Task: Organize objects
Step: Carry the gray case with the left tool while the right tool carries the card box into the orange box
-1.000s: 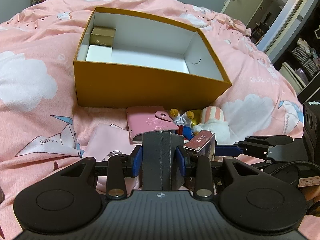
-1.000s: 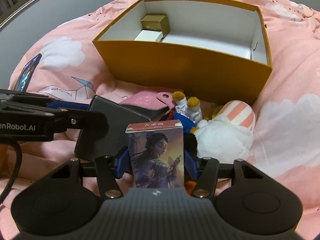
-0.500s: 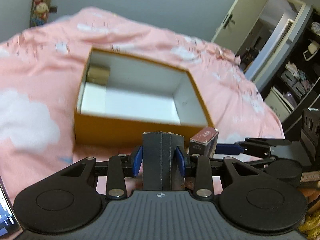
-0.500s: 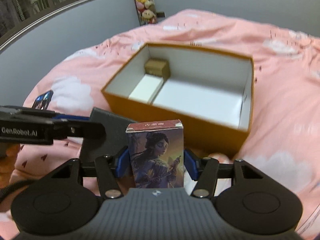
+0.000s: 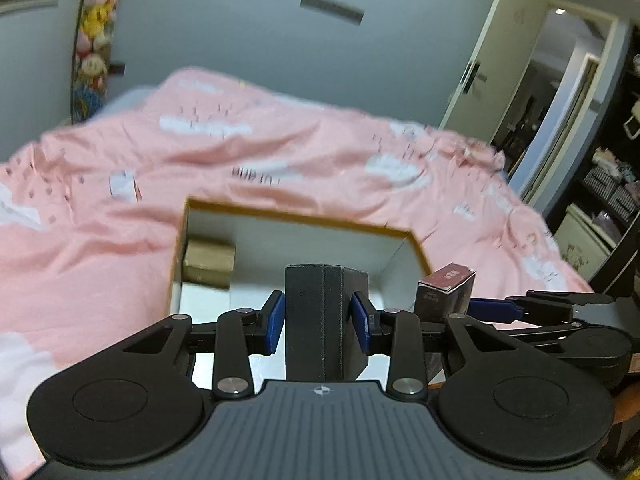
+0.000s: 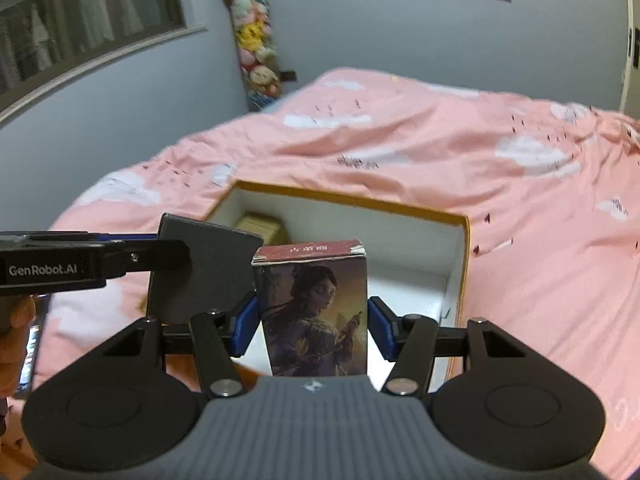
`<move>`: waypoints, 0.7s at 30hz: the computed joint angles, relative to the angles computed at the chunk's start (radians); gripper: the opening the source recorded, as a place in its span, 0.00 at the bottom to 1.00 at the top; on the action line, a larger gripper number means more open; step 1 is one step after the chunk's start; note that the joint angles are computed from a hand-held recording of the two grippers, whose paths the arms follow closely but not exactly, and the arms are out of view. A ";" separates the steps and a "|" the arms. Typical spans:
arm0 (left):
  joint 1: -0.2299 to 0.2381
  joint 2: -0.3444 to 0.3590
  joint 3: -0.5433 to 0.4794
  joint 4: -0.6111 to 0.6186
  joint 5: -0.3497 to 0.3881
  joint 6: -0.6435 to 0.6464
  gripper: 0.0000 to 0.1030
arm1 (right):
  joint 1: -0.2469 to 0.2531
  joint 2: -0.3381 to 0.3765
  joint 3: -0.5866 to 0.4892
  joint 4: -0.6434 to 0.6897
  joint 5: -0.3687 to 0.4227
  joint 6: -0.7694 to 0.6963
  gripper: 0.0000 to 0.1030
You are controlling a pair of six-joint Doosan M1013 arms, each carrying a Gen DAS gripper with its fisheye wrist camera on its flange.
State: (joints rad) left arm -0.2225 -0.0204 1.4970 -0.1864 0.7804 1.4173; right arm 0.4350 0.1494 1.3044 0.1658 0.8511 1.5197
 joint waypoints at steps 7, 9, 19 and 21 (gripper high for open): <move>0.024 0.069 -0.028 -0.072 0.112 0.051 0.39 | -0.017 0.071 -0.046 0.029 0.082 0.068 0.58; 0.028 0.081 -0.031 -0.079 0.127 0.049 0.39 | -0.019 0.083 -0.056 0.038 0.099 0.074 0.58; 0.041 0.133 -0.067 -0.096 0.239 0.071 0.39 | -0.031 0.148 -0.107 0.103 0.227 0.120 0.57; 0.042 0.142 -0.072 -0.092 0.259 0.070 0.39 | -0.032 0.158 -0.116 0.106 0.244 0.127 0.57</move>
